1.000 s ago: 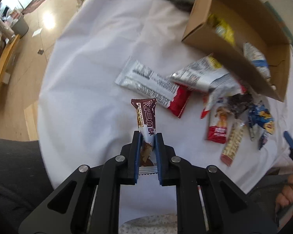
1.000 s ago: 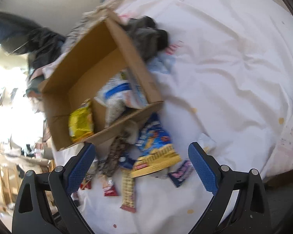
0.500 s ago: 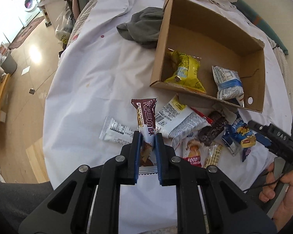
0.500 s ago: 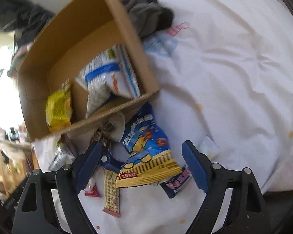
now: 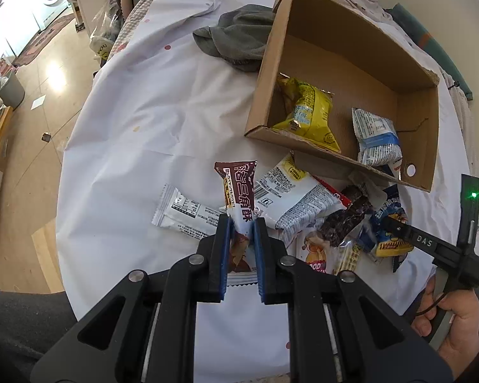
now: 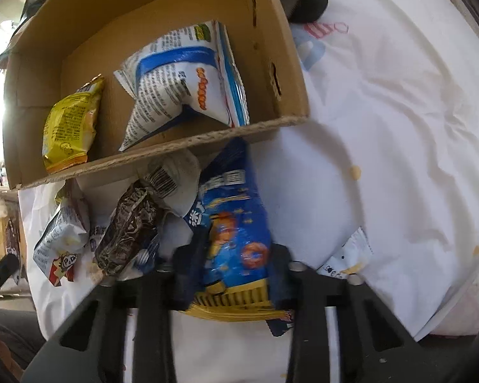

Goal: Organize snacks
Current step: 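Grasp the brown chocolate bar with the left tool while the right tool grasps the blue cartoon bag, then lift both snacks and carry them over the box with both tools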

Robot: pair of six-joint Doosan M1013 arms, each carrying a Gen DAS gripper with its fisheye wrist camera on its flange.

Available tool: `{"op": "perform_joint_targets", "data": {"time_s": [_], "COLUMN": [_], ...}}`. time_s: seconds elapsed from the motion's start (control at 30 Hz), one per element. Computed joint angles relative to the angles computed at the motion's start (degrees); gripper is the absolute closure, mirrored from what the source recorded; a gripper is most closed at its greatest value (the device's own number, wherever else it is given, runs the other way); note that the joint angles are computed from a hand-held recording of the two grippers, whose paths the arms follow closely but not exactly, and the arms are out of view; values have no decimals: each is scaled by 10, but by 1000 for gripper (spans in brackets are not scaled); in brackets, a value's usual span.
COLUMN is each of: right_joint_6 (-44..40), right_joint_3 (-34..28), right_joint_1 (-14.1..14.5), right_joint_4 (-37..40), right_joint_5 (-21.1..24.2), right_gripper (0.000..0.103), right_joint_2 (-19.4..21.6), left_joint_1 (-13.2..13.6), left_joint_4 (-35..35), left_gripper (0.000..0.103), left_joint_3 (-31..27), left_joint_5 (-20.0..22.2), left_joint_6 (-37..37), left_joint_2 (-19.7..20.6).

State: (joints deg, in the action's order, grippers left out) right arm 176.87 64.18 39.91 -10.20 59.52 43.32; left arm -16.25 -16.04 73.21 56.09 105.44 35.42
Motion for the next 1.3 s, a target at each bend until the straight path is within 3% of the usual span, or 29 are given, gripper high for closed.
{"op": "perform_joint_targets", "data": {"time_s": [0.27, 0.67, 0.87, 1.03, 1.3], "right_joint_6": [52, 151, 217, 334, 368], "right_joint_3": [21, 62, 84, 118, 129], "right_joint_1": [14, 48, 66, 76, 61], "right_joint_4": [-38, -137, -251, -417, -461], "right_joint_5": [-19, -70, -128, -156, -154], "right_gripper": [81, 83, 83, 83, 83], "right_joint_2": [-23, -76, -94, -111, -115], "left_joint_1": [-1, 2, 4, 8, -3], "left_joint_4": [5, 10, 8, -31, -56], "left_gripper": [91, 91, 91, 91, 91], "left_joint_3": [5, 20, 30, 32, 18], "left_joint_5": [-9, -37, -63, -83, -104], "left_joint_6": [-4, -10, -9, 16, 66], "left_joint_2": [-3, -15, -24, -36, -46]}}
